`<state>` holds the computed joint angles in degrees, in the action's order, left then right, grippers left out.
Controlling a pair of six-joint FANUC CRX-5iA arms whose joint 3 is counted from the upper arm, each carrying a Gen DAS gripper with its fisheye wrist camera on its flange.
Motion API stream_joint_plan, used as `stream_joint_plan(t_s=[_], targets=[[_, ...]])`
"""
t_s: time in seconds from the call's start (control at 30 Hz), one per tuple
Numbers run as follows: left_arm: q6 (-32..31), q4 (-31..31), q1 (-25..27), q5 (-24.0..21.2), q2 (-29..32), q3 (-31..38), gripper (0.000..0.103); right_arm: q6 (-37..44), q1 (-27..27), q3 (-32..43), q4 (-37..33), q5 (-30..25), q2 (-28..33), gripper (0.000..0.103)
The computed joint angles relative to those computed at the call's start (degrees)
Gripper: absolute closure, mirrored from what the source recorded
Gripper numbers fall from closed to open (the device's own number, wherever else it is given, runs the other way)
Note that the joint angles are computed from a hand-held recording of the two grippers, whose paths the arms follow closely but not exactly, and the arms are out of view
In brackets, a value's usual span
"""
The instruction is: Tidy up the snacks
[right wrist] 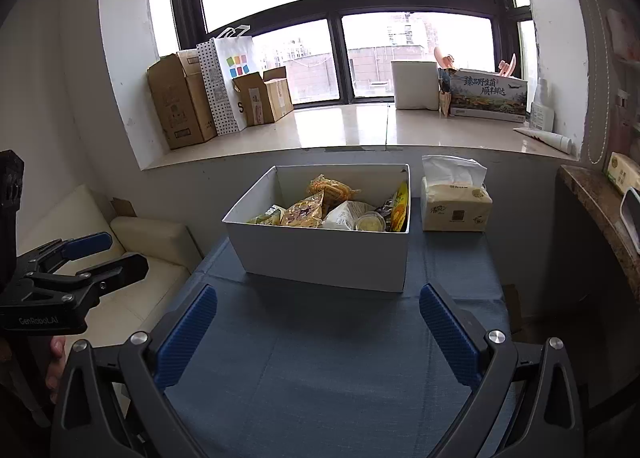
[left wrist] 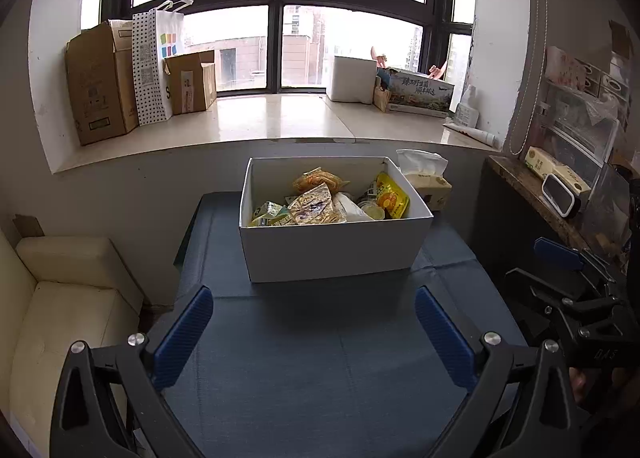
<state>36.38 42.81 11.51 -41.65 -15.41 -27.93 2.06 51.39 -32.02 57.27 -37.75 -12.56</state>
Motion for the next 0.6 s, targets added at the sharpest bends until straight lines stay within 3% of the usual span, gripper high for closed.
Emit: stream_joint_plan(t_s=[0.6], targets=[[-0.9, 0.9, 0.0, -0.7, 0.4, -0.1, 0.0, 0.3, 0.7, 0.3, -0.4, -1.6, 0.1, 0.0]])
